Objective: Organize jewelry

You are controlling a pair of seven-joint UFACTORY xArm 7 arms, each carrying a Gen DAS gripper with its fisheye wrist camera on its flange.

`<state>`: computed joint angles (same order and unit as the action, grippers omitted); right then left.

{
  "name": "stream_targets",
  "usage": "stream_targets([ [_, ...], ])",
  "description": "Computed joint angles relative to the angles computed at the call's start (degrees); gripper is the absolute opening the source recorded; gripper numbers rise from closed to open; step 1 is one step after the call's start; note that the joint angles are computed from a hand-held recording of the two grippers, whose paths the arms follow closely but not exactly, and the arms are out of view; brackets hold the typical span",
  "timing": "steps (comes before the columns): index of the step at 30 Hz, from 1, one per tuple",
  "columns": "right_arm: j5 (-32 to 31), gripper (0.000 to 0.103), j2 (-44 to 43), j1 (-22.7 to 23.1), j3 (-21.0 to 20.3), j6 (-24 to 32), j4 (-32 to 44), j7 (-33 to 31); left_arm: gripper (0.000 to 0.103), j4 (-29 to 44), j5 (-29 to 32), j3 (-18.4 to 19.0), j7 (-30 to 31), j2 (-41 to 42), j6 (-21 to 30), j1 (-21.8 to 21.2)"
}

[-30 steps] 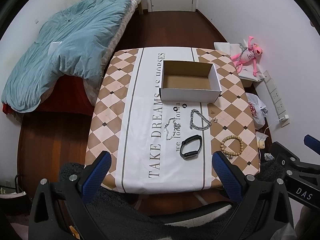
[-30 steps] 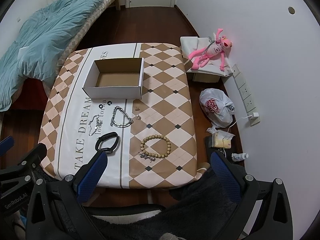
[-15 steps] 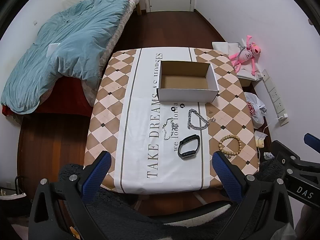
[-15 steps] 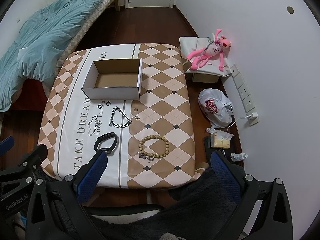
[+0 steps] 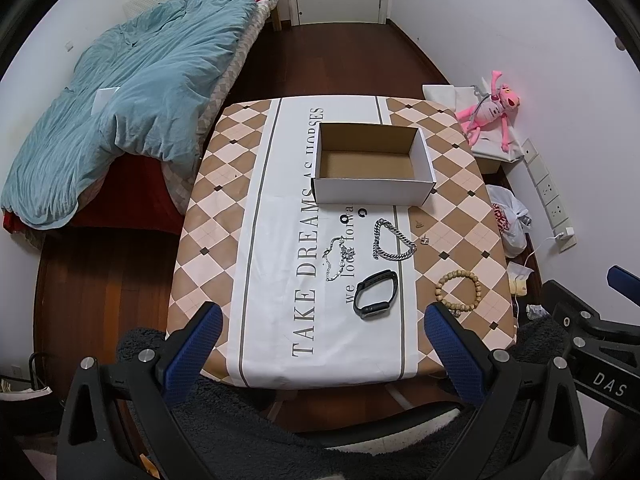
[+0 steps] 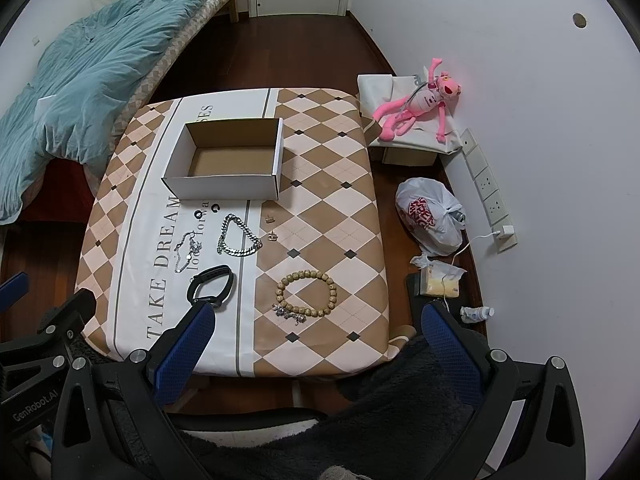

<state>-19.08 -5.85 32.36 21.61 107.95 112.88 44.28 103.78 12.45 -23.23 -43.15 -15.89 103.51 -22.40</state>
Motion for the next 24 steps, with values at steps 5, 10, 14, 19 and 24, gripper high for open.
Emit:
stream_targets([
  [5,-0.16,0.103,-0.09,0.02,0.04,-0.1,-0.13,0.19,0.103,0.14,0.1,-0.05,-0.07,0.1,0.07,-0.09],
  [10,-0.38,0.103,0.13,0.04,-0.04,0.27,0.48,-0.12,0.103,-0.19,-0.07,0.13,0.13,-0.17,-0.09,-0.06],
  [14,-0.48,0.103,0.26,0.09,-0.09,0.4,0.74,-0.26,0.103,-0.08,-0.12,0.03,0.02,-0.08,-0.11,0.03],
  [19,-0.54,0.103,0.39,0.19,-0.17,0.58,1.1,-0.25,0.103,-0.28,-0.26,0.18,0.1,-0.27,-0.17,0.06],
  [24,-0.7,0.103,0.47,0.21,-0.26,0.57,1.33,-0.49,0.103,-0.49,-0.37,0.23,0.21,-0.46,-0.29,0.15],
])
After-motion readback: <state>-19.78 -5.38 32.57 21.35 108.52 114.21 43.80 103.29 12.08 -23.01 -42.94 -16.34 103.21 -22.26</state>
